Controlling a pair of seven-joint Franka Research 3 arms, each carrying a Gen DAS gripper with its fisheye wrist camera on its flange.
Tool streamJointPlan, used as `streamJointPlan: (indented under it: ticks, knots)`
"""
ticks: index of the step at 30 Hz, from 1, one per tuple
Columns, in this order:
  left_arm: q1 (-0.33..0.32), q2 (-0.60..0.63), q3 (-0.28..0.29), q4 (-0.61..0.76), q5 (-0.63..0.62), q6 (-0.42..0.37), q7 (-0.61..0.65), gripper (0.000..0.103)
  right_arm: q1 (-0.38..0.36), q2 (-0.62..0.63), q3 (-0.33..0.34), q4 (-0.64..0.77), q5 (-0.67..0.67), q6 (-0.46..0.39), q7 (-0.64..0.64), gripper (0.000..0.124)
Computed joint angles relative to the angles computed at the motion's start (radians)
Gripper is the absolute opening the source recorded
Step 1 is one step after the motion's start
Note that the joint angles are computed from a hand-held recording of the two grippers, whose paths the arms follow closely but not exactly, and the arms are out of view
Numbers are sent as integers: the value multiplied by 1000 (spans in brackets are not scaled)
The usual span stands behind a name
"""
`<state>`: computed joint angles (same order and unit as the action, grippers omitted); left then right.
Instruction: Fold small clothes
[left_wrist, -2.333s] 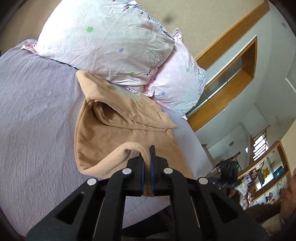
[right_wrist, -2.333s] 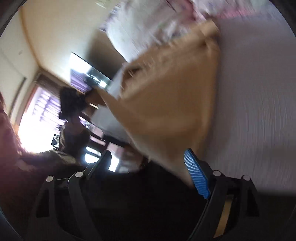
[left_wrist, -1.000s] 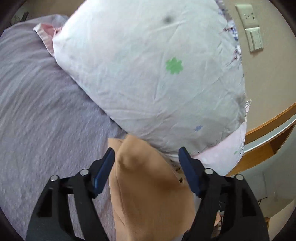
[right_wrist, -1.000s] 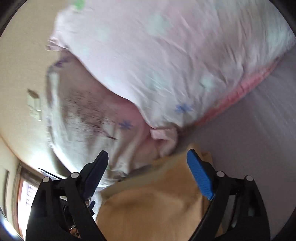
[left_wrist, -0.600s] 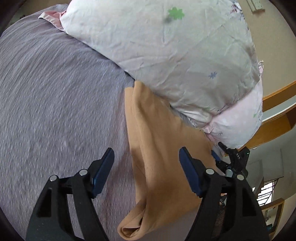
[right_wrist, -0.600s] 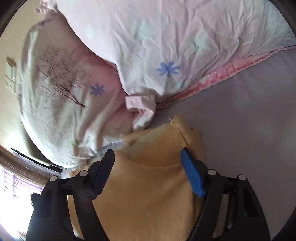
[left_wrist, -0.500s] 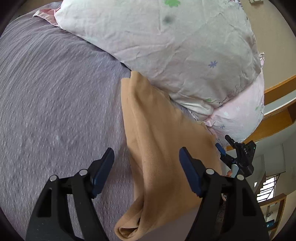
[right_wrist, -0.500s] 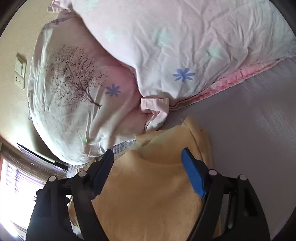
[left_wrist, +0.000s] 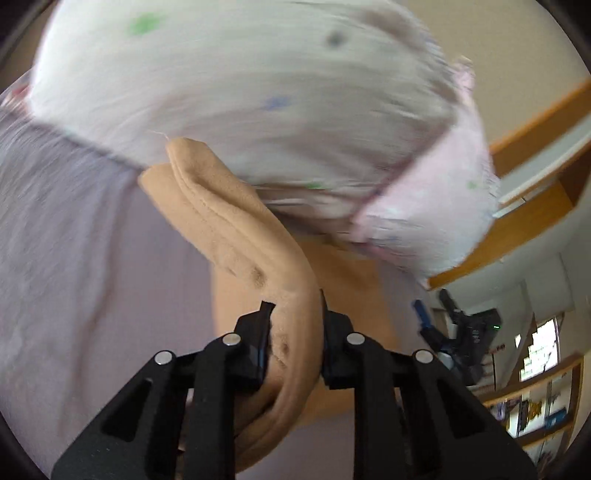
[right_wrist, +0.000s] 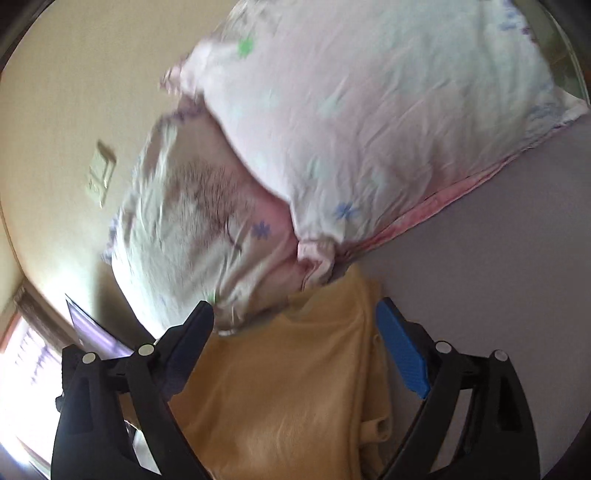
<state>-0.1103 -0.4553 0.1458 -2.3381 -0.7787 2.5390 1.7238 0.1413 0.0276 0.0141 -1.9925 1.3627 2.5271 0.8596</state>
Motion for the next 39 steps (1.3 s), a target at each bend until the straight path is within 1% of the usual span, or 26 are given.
streamJointPlan:
  ticks: [2, 3, 5, 6, 7, 8, 9, 10, 11, 13, 14, 17, 20, 22, 23, 24, 25, 26, 27, 29, 30, 31, 33, 34, 36, 39]
  knots:
    - [-64, 53, -18, 68, -61, 17, 38, 21, -16, -17, -14, -11, 48, -10, -30, 91]
    - [-105, 104, -25, 120, -114, 15, 75, 22, -15, -21, -14, -16, 40, 14, -34, 91]
    - [-146, 219, -44, 231, -212, -44, 123, 30, -17, -29, -18, -23, -2, 38, -19, 91]
    - [-153, 268, -51, 275, -258, -82, 140, 35, -19, -29, -21, -24, -26, 42, -1, 91]
    - [-171, 321, -42, 318, -362, -134, 191, 35, -25, -25, -27, -22, -57, 28, 24, 91]
    - [-155, 340, -46, 327, -463, -193, 252, 35, -28, -21, -30, -19, -86, 18, 44, 91]
    - [-158, 348, -26, 323, -563, -243, 307, 35, -19, 2, -19, -11, -95, 40, 51, 91]
    - [-134, 337, -42, 306, -593, -248, 326, 35, -24, 3, -21, -7, -126, 28, 65, 91]
    - [-117, 305, -53, 269, -588, -205, 338, 35, -29, -2, -23, -10, -131, 10, 62, 91]
    - [-72, 247, -78, 204, -511, -131, 314, 42, -42, -5, -30, -5, -143, -64, 70, 91]
    - [-39, 212, -98, 159, -428, -81, 259, 43, -48, -4, -33, 0, -153, -109, 82, 92]
    - [51, 155, -146, 64, -172, -5, 77, 47, -57, 7, -37, 21, -317, -231, 200, 94]
    - [43, 153, -116, 31, -126, -34, 54, 50, -62, 26, -37, 37, -437, -349, 296, 94]
    - [27, 165, -120, 33, -115, -48, 60, 56, -80, 50, -41, 49, -399, -443, 313, 94]
    - [17, 174, -123, 37, -116, -54, 71, 56, -86, 53, -40, 45, -376, -445, 315, 93]
    - [5, 185, -132, 43, -123, -52, 75, 57, -84, 43, -37, 35, -376, -406, 327, 92]
    - [0, 190, -129, 48, -138, -59, 86, 57, -75, 19, -31, 10, -376, -313, 317, 92]
    - [-6, 193, -127, 50, -163, -64, 105, 58, -70, 7, -28, 1, -368, -262, 294, 92]
    - [-7, 191, -128, 47, -175, -63, 118, 59, -68, 4, -28, 4, -364, -233, 288, 92]
    - [-4, 172, -124, 25, -189, -61, 150, 60, -65, 25, -31, 30, -411, -208, 356, 86]
    - [-4, 171, -123, 20, -197, -58, 159, 60, -61, 46, -31, 55, -477, -208, 413, 76]
    - [-4, 174, -123, 19, -205, -58, 165, 60, -62, 67, -32, 75, -519, -228, 448, 70]
    - [-1, 183, -126, 24, -202, -62, 163, 60, -77, 97, -27, 100, -491, -287, 450, 66]
    - [0, 182, -127, 23, -203, -64, 165, 60, -91, 100, -21, 98, -418, -309, 415, 66]
    - [2, 187, -130, 26, -203, -63, 171, 60, -103, 83, -13, 77, -308, -303, 331, 66]
    - [5, 182, -133, 20, -199, -66, 179, 61, -97, 82, -12, 88, -337, -355, 319, 66]
